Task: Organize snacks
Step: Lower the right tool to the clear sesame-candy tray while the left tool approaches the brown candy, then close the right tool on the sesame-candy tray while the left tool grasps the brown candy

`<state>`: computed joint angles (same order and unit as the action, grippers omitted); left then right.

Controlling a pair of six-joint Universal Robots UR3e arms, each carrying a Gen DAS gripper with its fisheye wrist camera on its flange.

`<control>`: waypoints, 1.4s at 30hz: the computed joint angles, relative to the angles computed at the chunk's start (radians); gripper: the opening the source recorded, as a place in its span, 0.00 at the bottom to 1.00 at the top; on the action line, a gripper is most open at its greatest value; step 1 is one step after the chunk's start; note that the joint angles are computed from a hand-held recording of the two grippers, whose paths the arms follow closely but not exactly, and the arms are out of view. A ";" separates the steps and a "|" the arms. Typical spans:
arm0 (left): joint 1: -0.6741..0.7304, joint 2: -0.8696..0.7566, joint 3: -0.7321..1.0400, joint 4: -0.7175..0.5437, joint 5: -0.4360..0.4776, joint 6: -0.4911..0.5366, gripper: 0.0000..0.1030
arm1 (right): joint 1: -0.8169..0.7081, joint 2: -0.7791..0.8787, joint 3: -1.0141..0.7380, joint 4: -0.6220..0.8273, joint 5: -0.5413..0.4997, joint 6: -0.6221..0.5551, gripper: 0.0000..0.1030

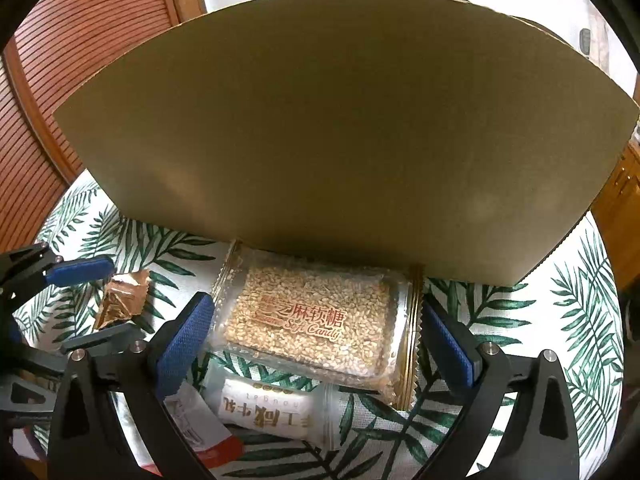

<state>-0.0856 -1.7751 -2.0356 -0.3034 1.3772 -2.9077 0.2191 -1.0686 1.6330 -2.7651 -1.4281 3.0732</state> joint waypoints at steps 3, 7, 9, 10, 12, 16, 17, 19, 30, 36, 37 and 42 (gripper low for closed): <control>-0.008 -0.014 0.022 -0.009 0.014 -0.008 0.61 | 0.025 0.019 -0.021 0.001 -0.020 0.014 0.99; -0.018 -0.037 0.033 0.015 0.029 -0.016 0.69 | 0.044 0.032 -0.040 0.009 -0.039 0.021 0.99; -0.017 -0.041 0.038 0.011 0.023 -0.014 0.70 | 0.051 0.038 -0.048 0.012 -0.049 0.023 0.99; -0.017 -0.043 0.041 0.009 0.022 -0.013 0.71 | 0.054 0.041 -0.054 0.016 -0.051 0.024 1.00; -0.025 -0.053 0.058 -0.007 0.037 -0.016 0.76 | 0.061 0.050 -0.068 0.020 -0.056 0.028 1.00; -0.034 -0.062 0.091 -0.050 0.056 -0.035 0.76 | 0.065 0.055 -0.073 0.021 -0.059 0.031 1.00; -0.035 -0.063 0.092 -0.051 0.057 -0.035 0.76 | 0.066 0.057 -0.075 0.022 -0.060 0.032 1.00; -0.033 -0.063 0.092 -0.050 0.051 -0.031 0.76 | 0.066 0.055 -0.071 0.019 -0.061 0.031 1.00; 0.008 0.006 0.022 -0.063 -0.006 0.022 0.64 | 0.083 0.067 -0.080 0.016 -0.075 0.039 1.00; 0.010 0.024 -0.013 -0.021 -0.017 0.020 0.30 | 0.084 0.067 -0.081 0.018 -0.076 0.039 1.00; 0.007 0.025 -0.020 -0.012 -0.017 0.017 0.27 | 0.086 0.071 -0.084 0.017 -0.078 0.039 1.00; 0.015 0.057 -0.073 0.040 -0.032 0.019 0.20 | 0.092 0.077 -0.085 0.012 -0.086 0.038 1.00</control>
<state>-0.0705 -1.7177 -2.1087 -0.2630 1.3447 -2.8888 0.3114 -0.9911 1.5481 -2.7528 -1.5142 3.1117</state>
